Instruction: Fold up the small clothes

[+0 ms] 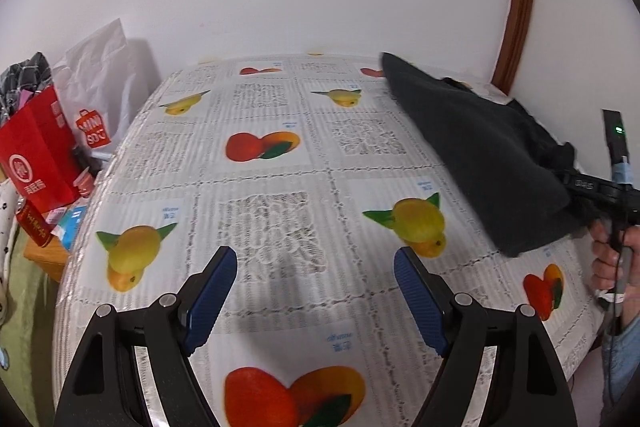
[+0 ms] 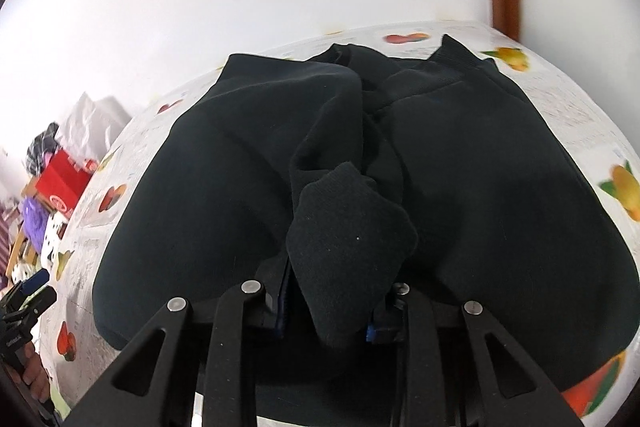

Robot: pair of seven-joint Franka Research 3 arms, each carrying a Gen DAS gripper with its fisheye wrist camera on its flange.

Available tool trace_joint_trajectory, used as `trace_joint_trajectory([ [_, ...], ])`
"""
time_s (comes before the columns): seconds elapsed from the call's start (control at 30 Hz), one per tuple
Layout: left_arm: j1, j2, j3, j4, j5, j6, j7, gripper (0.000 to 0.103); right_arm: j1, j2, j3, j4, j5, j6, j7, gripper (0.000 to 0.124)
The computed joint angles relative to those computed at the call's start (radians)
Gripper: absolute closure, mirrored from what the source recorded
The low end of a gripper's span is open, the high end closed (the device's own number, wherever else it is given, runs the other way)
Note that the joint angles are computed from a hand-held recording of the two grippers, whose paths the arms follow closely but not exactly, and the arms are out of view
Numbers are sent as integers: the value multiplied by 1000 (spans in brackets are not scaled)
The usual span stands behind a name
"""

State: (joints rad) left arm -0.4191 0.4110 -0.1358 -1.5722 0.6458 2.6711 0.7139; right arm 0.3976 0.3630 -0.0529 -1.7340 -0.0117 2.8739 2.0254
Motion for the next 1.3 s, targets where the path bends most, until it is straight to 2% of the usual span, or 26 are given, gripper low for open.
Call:
trace_joint_trajectory([
  [0.17, 14, 47, -37, 51, -70, 17, 90, 23, 9, 83, 32, 125, 21, -38, -49, 98],
  [0.33, -4, 141, -66, 171, -150, -25, 223, 23, 15, 142, 63, 215, 62, -63, -107, 98],
  [0.5, -67, 237, -34, 316, -166, -111, 286, 24, 4, 132, 73, 203, 101, -56, -158, 97],
  [0.6, -86, 279, -29, 386, -178, -135, 317, 32, -21, 94, 96, 154, 149, -10, -209, 92],
  [0.67, -94, 304, -29, 429, -191, -147, 341, 42, -24, 69, 96, 112, 166, 63, -235, 87],
  [0.7, -107, 320, -21, 462, -192, -165, 341, 43, -23, 66, 93, 107, 175, 84, -240, 86],
  [0.77, -122, 336, -4, 496, -192, -178, 322, 47, -21, 84, 85, 141, 188, 70, -237, 85],
  [0.83, -133, 341, 17, 504, -184, -177, 287, 59, -2, 124, 58, 210, 173, 4, -210, 87],
  [0.87, -137, 339, 25, 501, -177, -176, 273, 62, -9, 148, 62, 246, 176, -27, -213, 97],
  [0.9, -136, 333, 29, 492, -172, -169, 260, 65, -19, 167, 76, 269, 188, -32, -222, 101],
  [1.0, -126, 324, 22, 479, -179, -167, 243, 69, -58, 161, 138, 246, 257, 37, -283, 107],
  [1.1, -136, 319, 29, 479, -163, -179, 230, 69, -104, 103, 208, 159, 329, 191, -384, 109],
  [1.13, -139, 320, 30, 485, -155, -186, 234, 68, -149, 85, 268, 136, 372, 235, -439, 109],
  [1.17, -143, 321, 30, 489, -147, -191, 242, 68, -166, 72, 292, 120, 397, 260, -466, 109],
  [1.2, -149, 329, 28, 505, -138, -207, 263, 66, -164, 56, 290, 100, 412, 290, -478, 109],
  [1.23, -150, 338, 22, 520, -140, -220, 280, 64, -140, 35, 261, 69, 415, 334, -476, 109],
  [1.3, -146, 349, 8, 535, -163, -234, 294, 65, -103, 11, 213, 36, 417, 365, -462, 109],
])
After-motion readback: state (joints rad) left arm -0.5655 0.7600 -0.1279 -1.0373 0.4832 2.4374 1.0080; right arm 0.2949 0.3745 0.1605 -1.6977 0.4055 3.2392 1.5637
